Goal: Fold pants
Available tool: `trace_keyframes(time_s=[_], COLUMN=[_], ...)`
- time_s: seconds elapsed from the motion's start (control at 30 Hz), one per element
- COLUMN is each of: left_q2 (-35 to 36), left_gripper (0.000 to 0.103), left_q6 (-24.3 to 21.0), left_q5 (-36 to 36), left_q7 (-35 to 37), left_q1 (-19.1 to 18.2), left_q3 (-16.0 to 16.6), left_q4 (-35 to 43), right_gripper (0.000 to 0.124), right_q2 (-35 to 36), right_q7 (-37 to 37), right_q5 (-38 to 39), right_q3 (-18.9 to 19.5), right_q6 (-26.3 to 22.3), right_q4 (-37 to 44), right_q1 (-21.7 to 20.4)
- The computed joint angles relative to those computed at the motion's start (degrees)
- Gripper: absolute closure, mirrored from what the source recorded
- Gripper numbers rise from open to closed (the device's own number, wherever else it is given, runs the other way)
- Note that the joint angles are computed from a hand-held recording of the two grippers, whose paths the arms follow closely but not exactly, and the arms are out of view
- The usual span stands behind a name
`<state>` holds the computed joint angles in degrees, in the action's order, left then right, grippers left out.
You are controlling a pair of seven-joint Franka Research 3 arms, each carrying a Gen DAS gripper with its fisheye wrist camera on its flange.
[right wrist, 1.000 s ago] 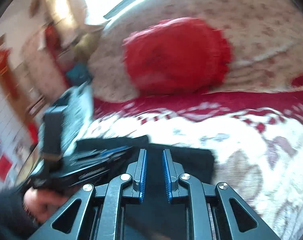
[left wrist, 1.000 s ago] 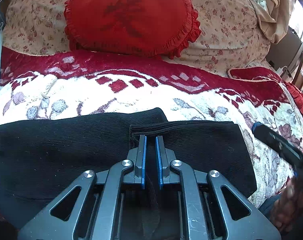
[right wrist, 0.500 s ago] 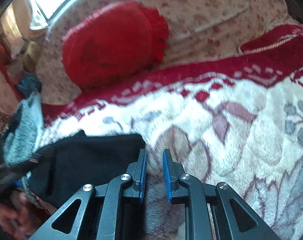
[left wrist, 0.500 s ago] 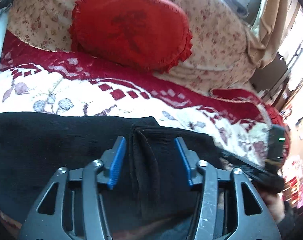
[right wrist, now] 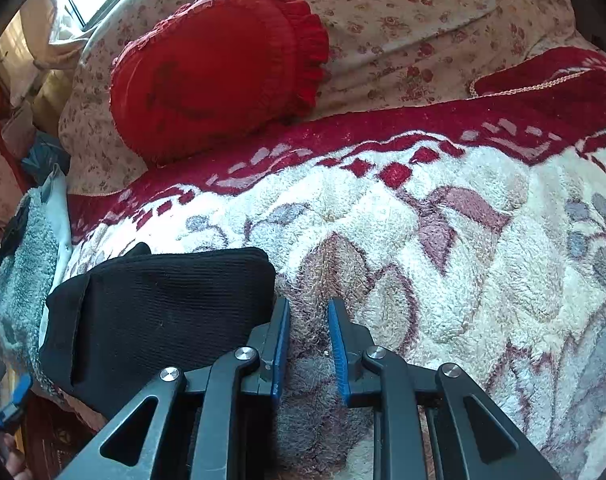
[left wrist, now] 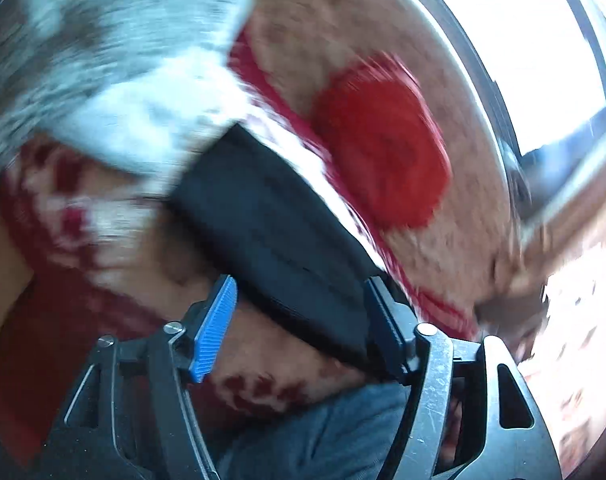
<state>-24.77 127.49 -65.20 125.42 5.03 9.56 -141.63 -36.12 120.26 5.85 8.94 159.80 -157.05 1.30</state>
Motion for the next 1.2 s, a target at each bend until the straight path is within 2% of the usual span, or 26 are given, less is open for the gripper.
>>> trace_keyframes(time_s=[0.03, 0.1, 0.2, 0.23, 0.37, 0.43, 0.53, 0.63, 0.7, 0.73, 0.83, 0.87, 0.9, 1.0, 1.07, 1.13, 1.2], left_q2=[1.63, 5.50, 10.12, 11.40, 12.18, 12.69, 12.84, 12.08, 12.48, 12.73, 11.31, 10.83, 10.33, 8.40, 4.93, 0.91, -2.37], left_gripper=[0.037, 0.037, 0.037, 0.037, 0.036, 0.036, 0.037, 0.038, 0.042, 0.050, 0.059, 0.071, 0.078, 0.084, 0.087, 0.088, 0.088], left_q6=[0.15, -2.57, -6.50, -7.37, -6.08, -7.39, -10.32, -9.69, -5.41, -4.45, -1.47, -0.41, 1.62, 7.74, 15.84, 23.24, 25.77], left_q5=[-0.86, -5.08, -9.17, -8.50, -12.19, -15.70, -18.39, -18.57, -17.65, -18.27, -16.50, -15.14, -13.00, -7.45, -4.87, -6.33, -10.01], left_q7=[-1.75, -2.33, -4.79, -6.73, -6.43, -3.48, -3.40, -2.26, -4.07, -3.51, -1.32, -0.53, -0.17, 2.30, 8.87, 18.46, 28.47], left_q1=[0.30, 0.42, 1.78, 2.33, 4.10, 4.38, 5.36, 6.16, 6.08, 5.99, 5.26, 5.00, 4.64, 2.91, 0.66, -2.80, -6.94], left_q3=[0.42, 1.67, 0.92, 0.12, -2.77, -3.07, -3.12, -3.71, -5.04, -5.11, -6.06, -6.26, -6.83, -8.10, -9.89, -11.21, -10.32], left_q4=[0.45, 2.02, 3.97, 4.60, 4.12, 4.45, 4.60, 3.93, 3.65, 3.37, 3.23, 3.46, 3.74, 3.67, 1.85, -0.03, -0.81], right_gripper=[0.105, 0.105, 0.105, 0.105, 0.105, 0.105, 0.105, 0.105, 0.105, 0.105, 0.105, 0.105, 0.105, 0.105, 0.105, 0.104, 0.105], right_q2=[0.02, 0.07, 0.04, 0.02, 0.09, 0.16, -0.03, 0.03, 0.05, 0.00, -0.15, -0.16, -0.13, -0.20, -0.17, -0.34, -0.84], right_q7=[0.12, 0.18, 0.29, 0.28, 0.55, 0.58, 0.42, 0.32, 0.41, 0.38, 0.34, 0.29, 0.26, 0.23, 0.20, 0.23, 0.05], right_q5=[0.00, -0.31, -0.65, -0.61, -0.55, -0.70, -0.61, -0.53, -0.65, -0.75, -0.72, -0.63, -0.62, -0.75, -0.62, -0.39, 0.01], right_q3=[0.05, 0.23, 0.38, 0.30, 0.35, 0.38, 0.10, 0.05, 0.20, 0.23, 0.11, 0.01, -0.01, 0.04, -0.05, -0.18, -0.48], right_q6=[-0.02, 0.00, 0.11, 0.12, 0.08, 0.04, 0.03, 0.01, -0.07, -0.49, -0.60, -0.59, -0.63, -0.69, -0.62, -0.67, -0.61], right_q4=[0.04, 0.04, -0.07, -0.11, 0.00, 0.06, -0.11, -0.07, -0.03, 0.07, 0.01, 0.00, 0.04, -0.01, 0.00, -0.04, -0.20], right_q1=[-0.03, -0.20, -0.31, -0.22, -0.18, -0.22, -0.05, -0.03, -0.18, -0.22, -0.10, 0.00, 0.02, -0.09, 0.01, 0.17, 0.51])
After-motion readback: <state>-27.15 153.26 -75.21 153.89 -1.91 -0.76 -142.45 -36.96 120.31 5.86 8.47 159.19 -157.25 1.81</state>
